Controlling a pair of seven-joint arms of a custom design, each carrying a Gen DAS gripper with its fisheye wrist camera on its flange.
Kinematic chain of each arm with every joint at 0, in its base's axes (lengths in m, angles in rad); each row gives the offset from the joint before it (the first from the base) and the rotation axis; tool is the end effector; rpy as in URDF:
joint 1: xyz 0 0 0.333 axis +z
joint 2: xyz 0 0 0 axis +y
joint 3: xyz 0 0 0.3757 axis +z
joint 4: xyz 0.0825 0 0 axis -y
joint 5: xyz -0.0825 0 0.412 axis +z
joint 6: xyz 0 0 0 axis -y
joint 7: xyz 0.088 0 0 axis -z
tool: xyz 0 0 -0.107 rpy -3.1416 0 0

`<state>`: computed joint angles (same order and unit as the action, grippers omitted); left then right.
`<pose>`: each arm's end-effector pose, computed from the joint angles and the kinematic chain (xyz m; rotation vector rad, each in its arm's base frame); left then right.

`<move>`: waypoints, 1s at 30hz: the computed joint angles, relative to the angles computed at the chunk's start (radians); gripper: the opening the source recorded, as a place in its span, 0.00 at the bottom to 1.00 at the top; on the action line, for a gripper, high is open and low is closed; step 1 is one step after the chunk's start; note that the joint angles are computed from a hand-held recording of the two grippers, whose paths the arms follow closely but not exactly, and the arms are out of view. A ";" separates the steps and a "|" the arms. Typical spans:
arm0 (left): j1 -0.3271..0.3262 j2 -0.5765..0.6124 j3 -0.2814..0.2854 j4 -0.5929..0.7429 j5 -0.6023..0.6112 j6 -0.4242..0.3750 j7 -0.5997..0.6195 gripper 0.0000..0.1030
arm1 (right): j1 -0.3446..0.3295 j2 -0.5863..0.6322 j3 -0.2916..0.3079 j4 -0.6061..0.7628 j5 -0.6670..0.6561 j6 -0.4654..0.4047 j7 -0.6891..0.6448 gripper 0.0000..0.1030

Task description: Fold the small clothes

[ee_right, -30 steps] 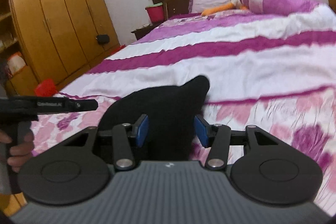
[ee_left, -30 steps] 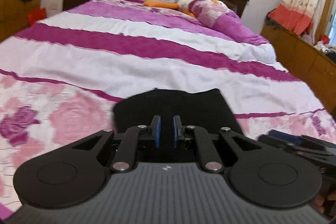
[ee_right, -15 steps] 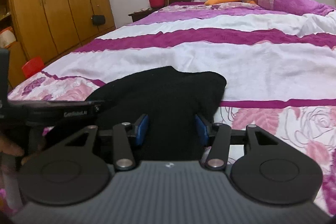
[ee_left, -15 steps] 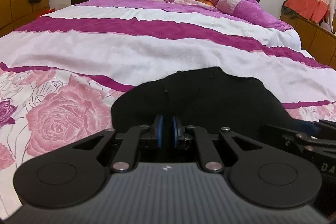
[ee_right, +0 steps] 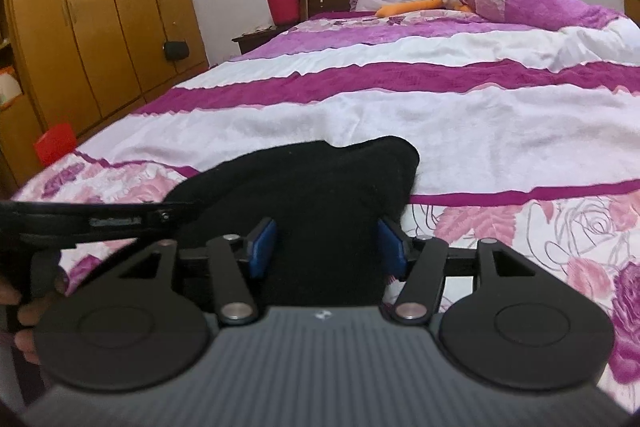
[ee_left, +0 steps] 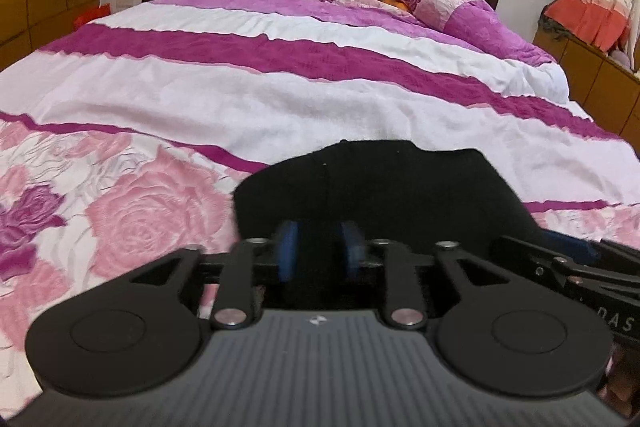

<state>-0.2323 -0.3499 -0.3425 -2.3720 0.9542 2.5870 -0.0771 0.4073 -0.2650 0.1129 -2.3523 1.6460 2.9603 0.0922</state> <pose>0.3934 -0.2911 0.5462 -1.9494 1.3612 -0.8780 0.4507 0.1851 0.5224 -1.7864 1.0941 -0.3844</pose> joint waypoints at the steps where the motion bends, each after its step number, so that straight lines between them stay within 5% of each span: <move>1: -0.012 -0.019 0.009 -0.010 -0.023 0.003 0.018 0.58 | -0.001 -0.013 -0.004 -0.008 -0.019 -0.006 0.031 0.60; 5: -0.056 -0.088 0.045 -0.052 -0.125 0.027 0.127 0.72 | -0.004 -0.066 -0.021 -0.044 -0.028 -0.031 0.076 0.74; 10: -0.079 -0.135 0.062 -0.101 -0.252 0.067 0.190 0.86 | -0.024 -0.115 -0.059 -0.084 -0.202 -0.118 0.320 0.76; 19: -0.060 -0.117 0.057 -0.153 -0.314 0.153 0.204 0.88 | -0.039 -0.075 -0.088 -0.086 -0.406 -0.260 0.568 0.78; 30: -0.032 -0.104 0.060 -0.178 -0.320 0.225 0.245 0.92 | -0.043 -0.025 -0.090 -0.065 -0.333 -0.313 0.465 0.79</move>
<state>-0.2644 -0.4536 -0.2824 -2.5497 0.6338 2.8118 0.1679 0.3639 -0.2897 0.0228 -2.4170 1.3128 2.6472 0.5572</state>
